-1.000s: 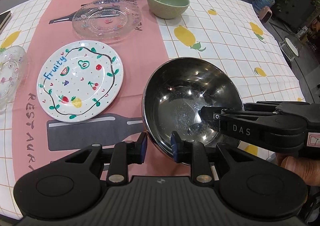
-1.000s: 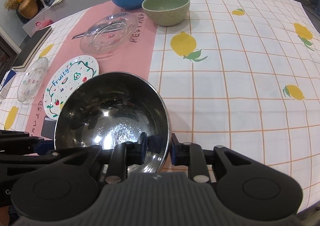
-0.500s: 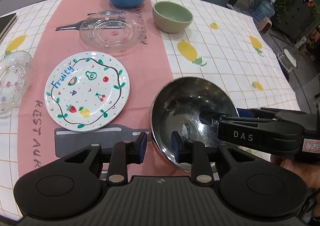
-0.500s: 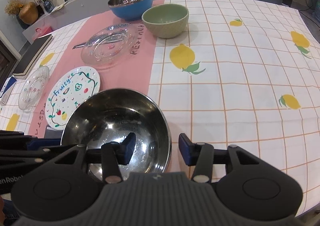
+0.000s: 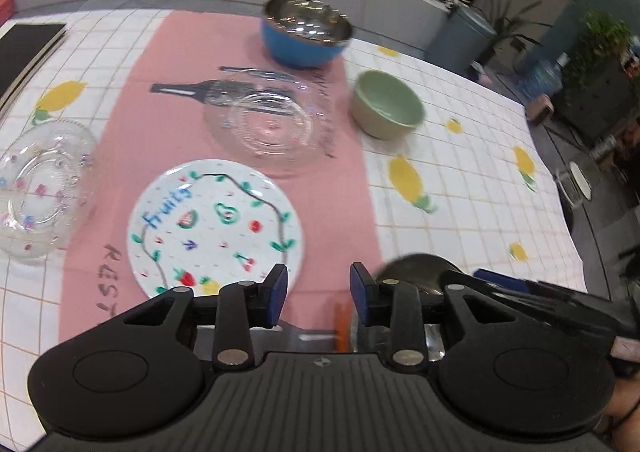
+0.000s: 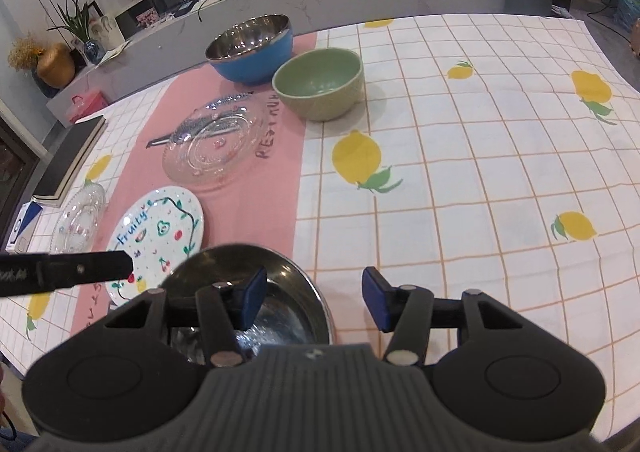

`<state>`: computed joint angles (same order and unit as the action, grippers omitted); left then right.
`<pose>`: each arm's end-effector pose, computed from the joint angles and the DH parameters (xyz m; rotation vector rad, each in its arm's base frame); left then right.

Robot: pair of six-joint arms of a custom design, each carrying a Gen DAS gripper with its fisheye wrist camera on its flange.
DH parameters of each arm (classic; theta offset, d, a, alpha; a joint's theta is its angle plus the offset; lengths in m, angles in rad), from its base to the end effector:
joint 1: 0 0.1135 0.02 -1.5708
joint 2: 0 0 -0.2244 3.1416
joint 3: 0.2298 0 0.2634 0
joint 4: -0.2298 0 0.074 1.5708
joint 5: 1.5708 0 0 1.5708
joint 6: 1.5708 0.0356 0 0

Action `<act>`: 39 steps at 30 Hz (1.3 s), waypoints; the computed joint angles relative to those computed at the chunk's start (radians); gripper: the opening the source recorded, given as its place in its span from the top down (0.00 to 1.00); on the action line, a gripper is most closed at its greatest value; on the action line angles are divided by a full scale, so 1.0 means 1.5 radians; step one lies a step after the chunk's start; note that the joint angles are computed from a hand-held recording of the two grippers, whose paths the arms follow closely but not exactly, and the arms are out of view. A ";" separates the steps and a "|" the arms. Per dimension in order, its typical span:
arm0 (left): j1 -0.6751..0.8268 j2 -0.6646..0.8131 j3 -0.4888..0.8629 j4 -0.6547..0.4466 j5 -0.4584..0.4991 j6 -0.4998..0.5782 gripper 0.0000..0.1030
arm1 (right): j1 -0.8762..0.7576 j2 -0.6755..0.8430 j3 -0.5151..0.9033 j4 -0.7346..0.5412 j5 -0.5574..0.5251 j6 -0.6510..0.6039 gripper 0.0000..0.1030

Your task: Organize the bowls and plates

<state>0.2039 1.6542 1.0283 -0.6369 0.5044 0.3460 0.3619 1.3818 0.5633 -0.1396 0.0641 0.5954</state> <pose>0.3106 0.0466 0.1353 0.2951 2.6465 -0.5478 0.2439 0.0899 0.0980 0.3231 2.5326 0.2993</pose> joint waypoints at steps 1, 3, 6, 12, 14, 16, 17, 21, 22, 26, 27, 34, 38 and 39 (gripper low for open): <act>0.003 0.015 0.011 0.000 -0.001 -0.003 0.62 | 0.002 0.006 0.005 0.003 -0.002 -0.002 0.49; 0.008 0.035 0.026 0.002 -0.005 -0.010 0.62 | 0.003 0.013 0.014 0.006 -0.006 -0.007 0.49; 0.012 0.045 0.029 0.020 -0.007 -0.016 0.62 | 0.001 0.010 0.022 0.007 -0.014 -0.018 0.48; 0.018 0.072 0.050 0.085 0.007 -0.135 0.55 | -0.028 -0.066 -0.012 0.000 -0.034 -0.028 0.46; 0.012 0.082 0.069 0.108 0.004 -0.189 0.52 | -0.046 -0.094 -0.022 -0.006 -0.051 -0.036 0.45; -0.003 0.094 0.103 0.113 -0.013 -0.229 0.52 | -0.065 -0.116 -0.025 -0.012 -0.069 -0.053 0.45; -0.012 0.103 0.124 0.111 -0.021 -0.243 0.52 | -0.077 -0.125 -0.024 -0.017 -0.077 -0.064 0.45; -0.063 0.138 0.182 0.145 -0.076 -0.284 0.43 | -0.124 -0.127 -0.006 -0.032 -0.109 -0.094 0.44; -0.075 0.154 0.198 0.148 -0.094 -0.279 0.40 | -0.133 -0.117 0.004 -0.036 -0.115 -0.102 0.44; -0.096 0.257 0.318 0.098 -0.092 -0.256 0.32 | -0.160 -0.062 0.061 -0.039 -0.125 -0.147 0.43; -0.098 0.279 0.342 0.090 -0.083 -0.253 0.23 | -0.165 -0.046 0.077 -0.037 -0.125 -0.156 0.42; -0.101 0.386 0.482 0.057 -0.088 -0.278 0.07 | -0.185 0.141 0.264 -0.055 -0.122 -0.228 0.42; -0.097 0.435 0.540 0.088 -0.102 -0.306 0.07 | -0.191 0.274 0.415 -0.081 -0.130 -0.243 0.42; -0.094 0.448 0.553 0.099 -0.094 -0.321 0.08 | -0.193 0.306 0.451 -0.088 -0.136 -0.239 0.42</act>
